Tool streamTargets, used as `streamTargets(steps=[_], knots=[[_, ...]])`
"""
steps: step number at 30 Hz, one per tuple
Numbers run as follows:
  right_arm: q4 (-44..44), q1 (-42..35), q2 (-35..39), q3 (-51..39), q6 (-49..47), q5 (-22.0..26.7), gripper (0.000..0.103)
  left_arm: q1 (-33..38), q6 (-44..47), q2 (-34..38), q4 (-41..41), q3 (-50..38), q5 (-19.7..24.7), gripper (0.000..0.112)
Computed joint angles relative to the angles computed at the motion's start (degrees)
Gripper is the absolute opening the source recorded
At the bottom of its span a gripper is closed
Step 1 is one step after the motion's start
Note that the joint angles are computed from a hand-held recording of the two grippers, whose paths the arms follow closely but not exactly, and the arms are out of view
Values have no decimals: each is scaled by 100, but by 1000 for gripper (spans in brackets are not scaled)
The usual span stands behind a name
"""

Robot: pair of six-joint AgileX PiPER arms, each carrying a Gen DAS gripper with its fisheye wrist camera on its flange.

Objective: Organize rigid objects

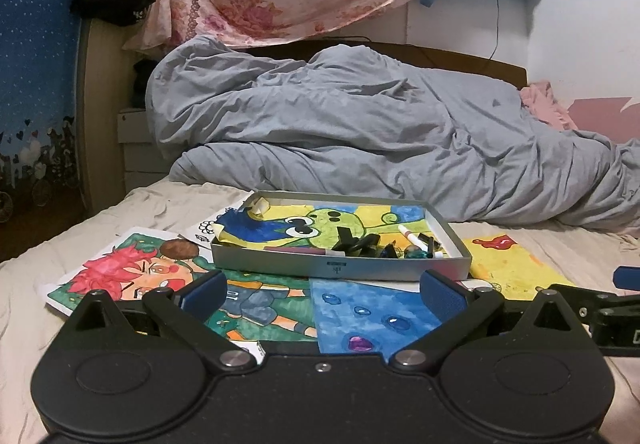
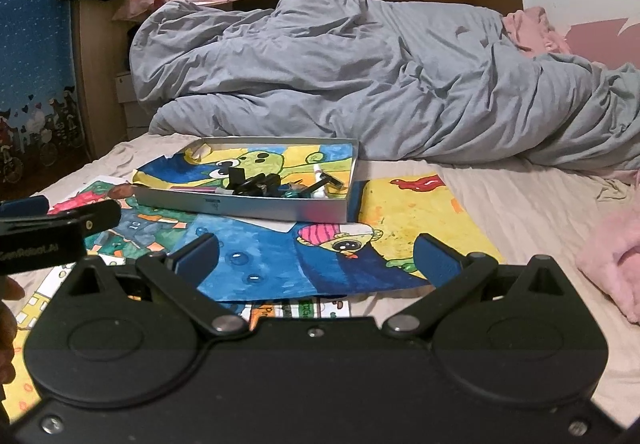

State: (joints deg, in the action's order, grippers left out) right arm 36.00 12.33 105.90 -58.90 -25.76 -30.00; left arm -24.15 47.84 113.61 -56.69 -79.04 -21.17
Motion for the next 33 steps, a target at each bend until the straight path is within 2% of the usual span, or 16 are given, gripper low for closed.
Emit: streamTargets(steps=[11,33], knots=[[4,0,27,-121,-74,178,103,70,-328,-81,302,233,-29,102],[59,-81,327,-476,87,378,102,81,-119,169,-31,69,-17,102]])
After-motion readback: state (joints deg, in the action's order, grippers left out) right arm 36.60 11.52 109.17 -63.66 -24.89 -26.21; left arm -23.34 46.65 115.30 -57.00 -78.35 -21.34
